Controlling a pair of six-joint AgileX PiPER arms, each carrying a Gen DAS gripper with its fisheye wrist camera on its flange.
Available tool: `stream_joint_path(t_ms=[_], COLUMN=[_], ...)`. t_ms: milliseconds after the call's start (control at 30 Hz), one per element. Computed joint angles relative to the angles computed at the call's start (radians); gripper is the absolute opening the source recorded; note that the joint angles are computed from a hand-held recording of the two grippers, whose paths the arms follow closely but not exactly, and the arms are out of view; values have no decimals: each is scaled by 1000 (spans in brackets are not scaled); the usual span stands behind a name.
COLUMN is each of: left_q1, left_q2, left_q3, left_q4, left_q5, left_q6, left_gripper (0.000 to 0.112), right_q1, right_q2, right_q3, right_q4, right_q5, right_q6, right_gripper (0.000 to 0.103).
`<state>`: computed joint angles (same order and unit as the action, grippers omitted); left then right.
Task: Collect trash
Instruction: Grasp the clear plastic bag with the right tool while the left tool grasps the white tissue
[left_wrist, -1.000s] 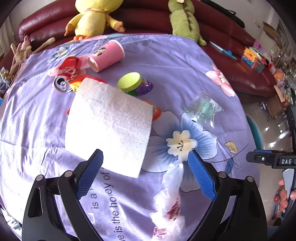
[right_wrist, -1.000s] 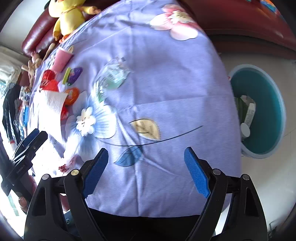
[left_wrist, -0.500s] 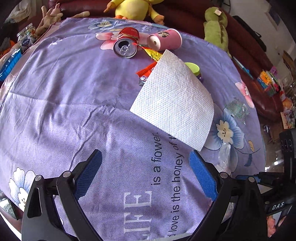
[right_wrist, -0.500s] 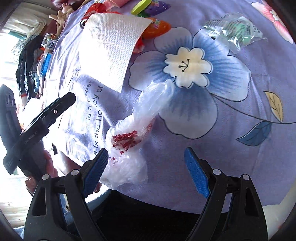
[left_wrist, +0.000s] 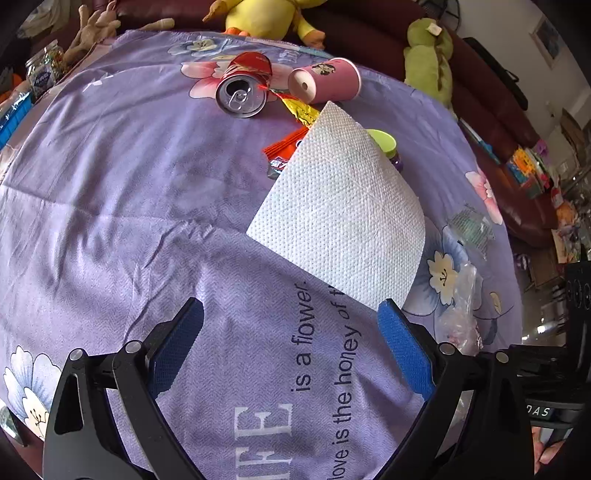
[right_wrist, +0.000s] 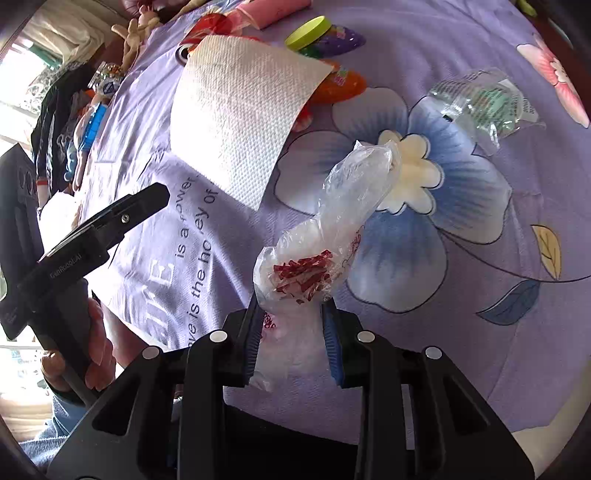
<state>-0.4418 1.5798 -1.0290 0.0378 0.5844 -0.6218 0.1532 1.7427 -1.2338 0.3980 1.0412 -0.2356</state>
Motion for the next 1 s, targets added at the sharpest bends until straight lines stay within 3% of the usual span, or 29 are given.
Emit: stream_joint_path(t_ms=[200, 367, 633, 733, 800, 867, 1000], left_q1=[-72, -105, -133, -161, -171, -170, -165], left_q2=[122, 273, 295, 293, 283, 262, 199], left_q3=[-155, -320, -301, -300, -290, -268, -200], left_q4=[92, 167, 234, 331, 370, 369, 342], left_q5=[19, 105, 91, 131, 146, 140, 119], left_q6=[-94, -139, -204, -294, -335, -347, -368], left_gripper=[95, 95, 94, 76, 52, 36, 23], right_q1=[-117, -187, -220, -234, -247, -270, -316], right_q2=[17, 38, 78, 85, 82, 74, 69], right_q3=[-39, -49, -34, -27, -19, -1, 28], right_q4=[12, 36, 65, 88, 101, 113, 138], right_q5=[4, 14, 21, 22, 26, 30, 35], right_q6=[-13, -44, -89, -116, -134, -160, -204], right_gripper=[29, 30, 31, 32, 32, 32, 32])
